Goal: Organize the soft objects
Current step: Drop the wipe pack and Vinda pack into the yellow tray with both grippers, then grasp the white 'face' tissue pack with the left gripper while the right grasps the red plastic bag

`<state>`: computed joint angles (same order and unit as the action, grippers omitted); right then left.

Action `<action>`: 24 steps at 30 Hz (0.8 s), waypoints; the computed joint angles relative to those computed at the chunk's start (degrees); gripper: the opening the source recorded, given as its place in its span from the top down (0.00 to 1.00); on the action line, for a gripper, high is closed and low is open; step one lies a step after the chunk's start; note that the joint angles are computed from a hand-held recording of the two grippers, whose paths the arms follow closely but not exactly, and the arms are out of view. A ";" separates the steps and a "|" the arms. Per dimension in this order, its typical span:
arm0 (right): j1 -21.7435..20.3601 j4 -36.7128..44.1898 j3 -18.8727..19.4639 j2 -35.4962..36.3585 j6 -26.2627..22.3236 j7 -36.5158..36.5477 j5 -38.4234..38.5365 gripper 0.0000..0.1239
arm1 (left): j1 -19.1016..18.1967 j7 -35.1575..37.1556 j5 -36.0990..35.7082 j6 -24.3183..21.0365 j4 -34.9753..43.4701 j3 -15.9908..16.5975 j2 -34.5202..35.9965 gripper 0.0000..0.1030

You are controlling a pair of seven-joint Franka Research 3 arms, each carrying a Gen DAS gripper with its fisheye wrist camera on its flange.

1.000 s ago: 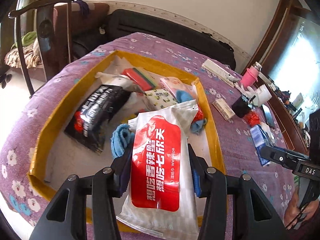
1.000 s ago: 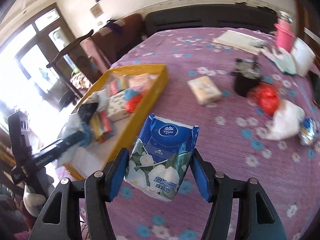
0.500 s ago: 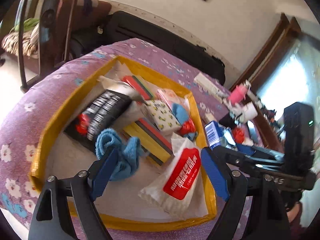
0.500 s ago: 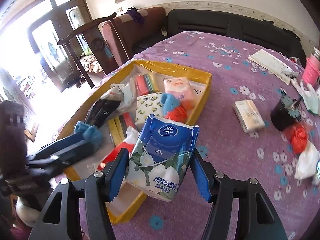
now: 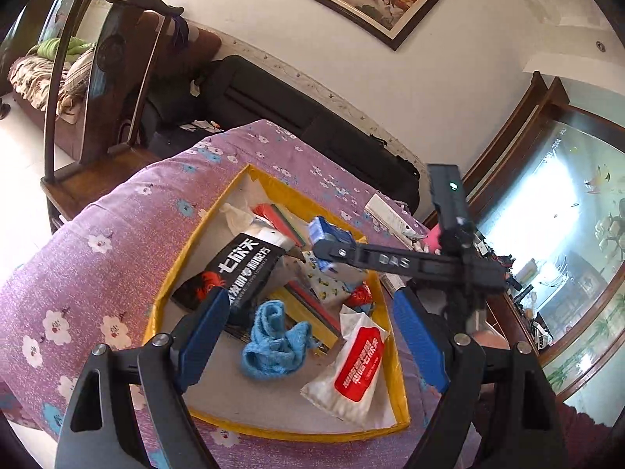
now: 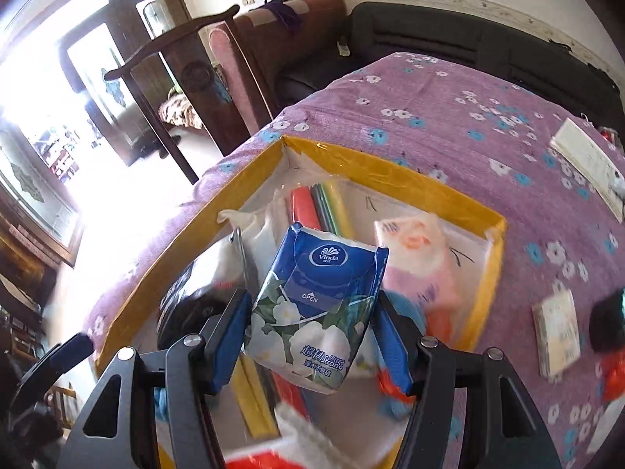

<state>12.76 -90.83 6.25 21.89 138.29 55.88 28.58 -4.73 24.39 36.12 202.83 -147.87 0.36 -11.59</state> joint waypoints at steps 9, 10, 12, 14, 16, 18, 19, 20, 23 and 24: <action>4.63 18.49 -0.90 12.98 -5.75 8.15 -8.92 0.44 | -2.56 -3.13 4.31 -4.08 -0.53 3.59 -2.05 0.17; 4.56 19.43 -0.79 13.57 -6.60 8.78 -9.04 0.43 | -3.53 -3.42 4.68 -4.83 -0.64 4.51 -2.45 0.17; 3.36 18.21 0.14 12.70 -6.36 8.20 -7.51 0.39 | -5.19 -3.18 4.60 -6.45 -0.81 5.89 -3.17 0.17; 1.76 15.76 1.08 10.80 -5.58 6.82 -5.00 0.37 | -5.49 -1.69 2.85 -7.07 -1.23 5.68 -3.82 0.16; -0.01 12.09 1.65 7.85 -4.05 5.02 -2.02 0.35 | -5.68 -0.28 0.93 -7.78 -1.24 5.08 -4.07 0.14; -1.80 8.01 1.77 4.48 -2.43 2.72 0.98 0.34 | -7.44 0.79 -0.19 -8.81 -0.74 5.56 -4.10 0.14; -2.64 6.27 1.71 2.98 -1.84 1.42 2.39 0.33 | -8.03 1.38 -0.86 -9.32 -0.52 5.54 -4.08 0.14; -3.57 4.25 1.54 1.31 -1.08 -0.12 3.88 0.33 | -9.48 1.87 -1.29 -10.62 -0.01 6.02 -4.18 0.14; -6.44 -2.45 0.24 -4.24 1.09 -4.49 8.57 0.32 | -11.56 3.71 -3.23 -13.82 1.12 5.68 -4.40 0.14; -7.54 -4.62 -0.42 -6.12 1.58 -5.97 10.36 0.32 | -11.65 4.24 -3.94 -15.25 1.72 4.76 -4.36 0.14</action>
<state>5.22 -95.45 5.83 15.78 139.87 49.92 38.94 -16.38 28.63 32.18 187.58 -146.14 5.12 -15.95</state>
